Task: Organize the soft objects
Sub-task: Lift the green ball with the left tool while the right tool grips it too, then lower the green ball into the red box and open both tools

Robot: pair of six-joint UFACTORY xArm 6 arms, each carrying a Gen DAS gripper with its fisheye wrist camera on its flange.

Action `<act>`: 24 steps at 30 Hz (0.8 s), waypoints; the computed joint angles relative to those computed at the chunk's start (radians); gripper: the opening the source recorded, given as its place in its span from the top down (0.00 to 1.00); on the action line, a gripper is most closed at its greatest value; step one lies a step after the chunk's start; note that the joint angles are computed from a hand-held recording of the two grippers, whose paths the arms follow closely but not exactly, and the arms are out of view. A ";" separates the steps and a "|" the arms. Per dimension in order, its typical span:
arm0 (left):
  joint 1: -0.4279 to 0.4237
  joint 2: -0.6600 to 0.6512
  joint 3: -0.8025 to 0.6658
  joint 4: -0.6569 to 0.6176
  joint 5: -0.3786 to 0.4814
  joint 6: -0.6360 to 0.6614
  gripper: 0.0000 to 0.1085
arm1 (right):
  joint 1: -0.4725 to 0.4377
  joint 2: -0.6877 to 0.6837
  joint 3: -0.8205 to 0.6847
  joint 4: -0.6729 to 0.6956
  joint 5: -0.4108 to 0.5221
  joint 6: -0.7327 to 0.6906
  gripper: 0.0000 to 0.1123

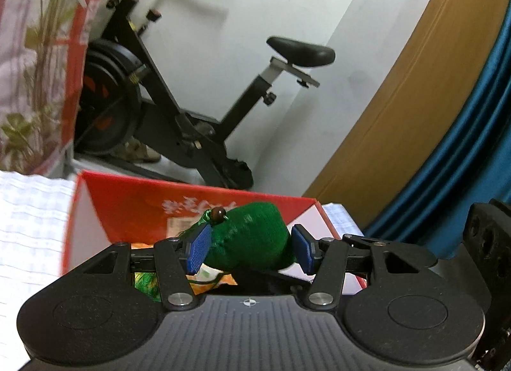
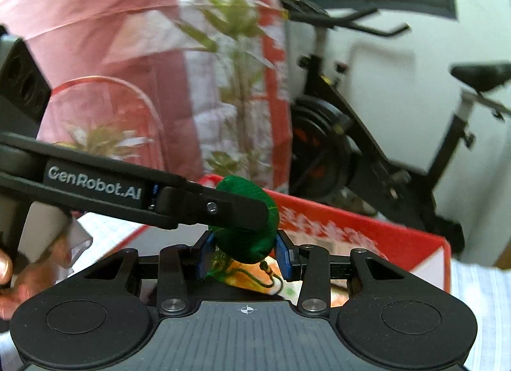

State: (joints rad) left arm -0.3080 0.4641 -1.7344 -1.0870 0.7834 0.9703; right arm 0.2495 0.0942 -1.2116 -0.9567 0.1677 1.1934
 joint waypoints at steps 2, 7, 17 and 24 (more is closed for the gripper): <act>-0.011 0.012 -0.009 0.026 0.000 -0.008 0.48 | -0.007 -0.007 0.015 0.012 0.024 0.033 0.67; -0.029 0.017 0.000 0.055 -0.055 -0.026 0.48 | -0.019 -0.014 0.038 0.042 0.078 0.108 0.67; -0.024 -0.118 0.155 0.093 -0.188 0.076 0.47 | 0.002 -0.106 0.108 -0.068 0.195 0.245 0.66; 0.010 -0.316 0.388 0.029 -0.264 0.193 0.41 | 0.067 -0.241 0.214 -0.185 0.262 0.339 0.66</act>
